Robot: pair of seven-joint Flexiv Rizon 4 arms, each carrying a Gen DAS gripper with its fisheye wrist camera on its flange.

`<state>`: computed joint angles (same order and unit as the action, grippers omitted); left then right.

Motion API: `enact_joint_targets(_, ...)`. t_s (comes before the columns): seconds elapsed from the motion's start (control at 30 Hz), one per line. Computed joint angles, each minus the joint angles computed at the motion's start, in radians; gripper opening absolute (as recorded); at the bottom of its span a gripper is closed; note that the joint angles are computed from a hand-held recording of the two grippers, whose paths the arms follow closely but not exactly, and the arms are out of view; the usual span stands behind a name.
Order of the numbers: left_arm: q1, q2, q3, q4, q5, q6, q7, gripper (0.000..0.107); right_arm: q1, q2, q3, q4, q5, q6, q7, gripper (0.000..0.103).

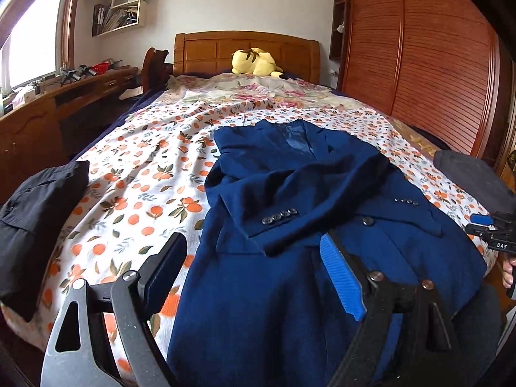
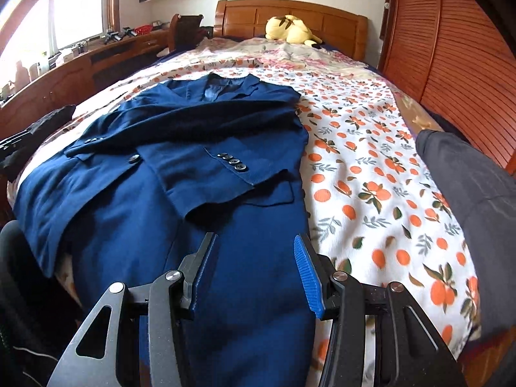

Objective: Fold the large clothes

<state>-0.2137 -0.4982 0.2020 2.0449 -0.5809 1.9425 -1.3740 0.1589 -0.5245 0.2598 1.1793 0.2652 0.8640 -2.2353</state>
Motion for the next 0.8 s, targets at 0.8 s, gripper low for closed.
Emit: enact_joint_targets(0.8, 0.157, 0.059, -0.121, 0.127, 0.146, -0.052, -0.063, 0.049, -0.011, 0.015, -0.03, 0.055, -0.051, 0.004, 0.077, 0.059)
